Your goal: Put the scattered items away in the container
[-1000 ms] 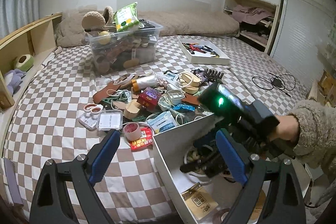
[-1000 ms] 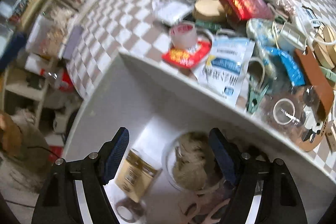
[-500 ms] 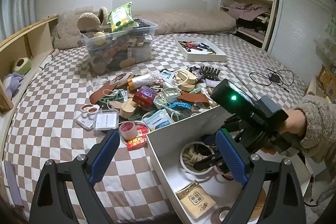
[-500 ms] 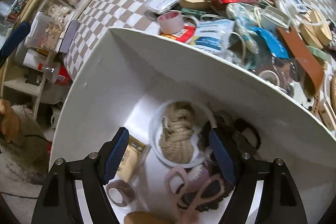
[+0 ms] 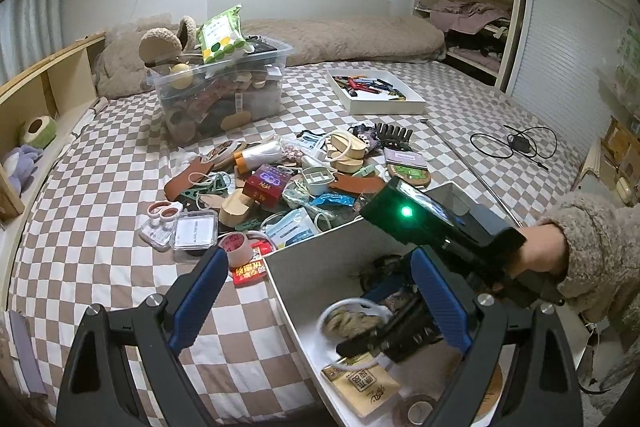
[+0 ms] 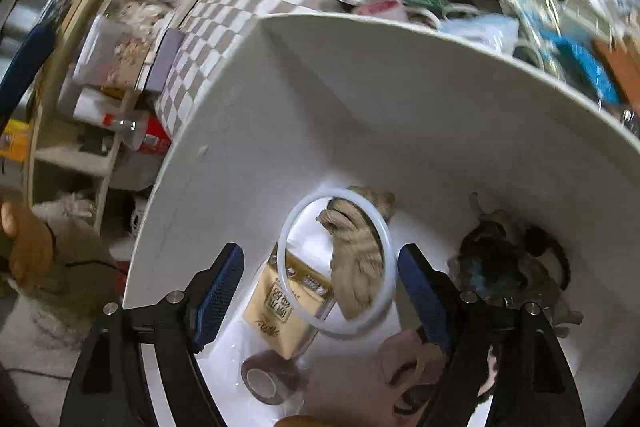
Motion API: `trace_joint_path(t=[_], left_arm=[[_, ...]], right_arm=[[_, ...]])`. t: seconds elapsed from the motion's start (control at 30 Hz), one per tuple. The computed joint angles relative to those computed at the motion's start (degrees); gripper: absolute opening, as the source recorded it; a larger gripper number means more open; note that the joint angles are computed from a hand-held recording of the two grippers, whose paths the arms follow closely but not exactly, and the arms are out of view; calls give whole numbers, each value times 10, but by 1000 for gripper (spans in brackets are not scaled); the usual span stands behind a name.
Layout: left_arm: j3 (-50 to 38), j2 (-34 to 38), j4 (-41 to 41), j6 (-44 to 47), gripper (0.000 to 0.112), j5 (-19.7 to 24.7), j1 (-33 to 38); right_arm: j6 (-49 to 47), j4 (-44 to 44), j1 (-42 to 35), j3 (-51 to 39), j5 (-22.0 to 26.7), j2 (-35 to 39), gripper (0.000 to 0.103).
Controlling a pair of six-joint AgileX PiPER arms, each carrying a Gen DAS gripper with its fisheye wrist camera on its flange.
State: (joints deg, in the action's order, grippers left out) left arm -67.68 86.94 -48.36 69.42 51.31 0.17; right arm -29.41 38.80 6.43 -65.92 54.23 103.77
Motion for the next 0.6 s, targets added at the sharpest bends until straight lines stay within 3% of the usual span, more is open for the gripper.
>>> trace_joint_path(t=[0.37,0.6], left_arm=[[10,-20,3,-3,94,-7,-15],[20,-39,6,-12,94,-14,-30]], right_arm=[[5,-24,-36,80,-23,-140,80],[18,-57,-67,141,-48,-271,80]])
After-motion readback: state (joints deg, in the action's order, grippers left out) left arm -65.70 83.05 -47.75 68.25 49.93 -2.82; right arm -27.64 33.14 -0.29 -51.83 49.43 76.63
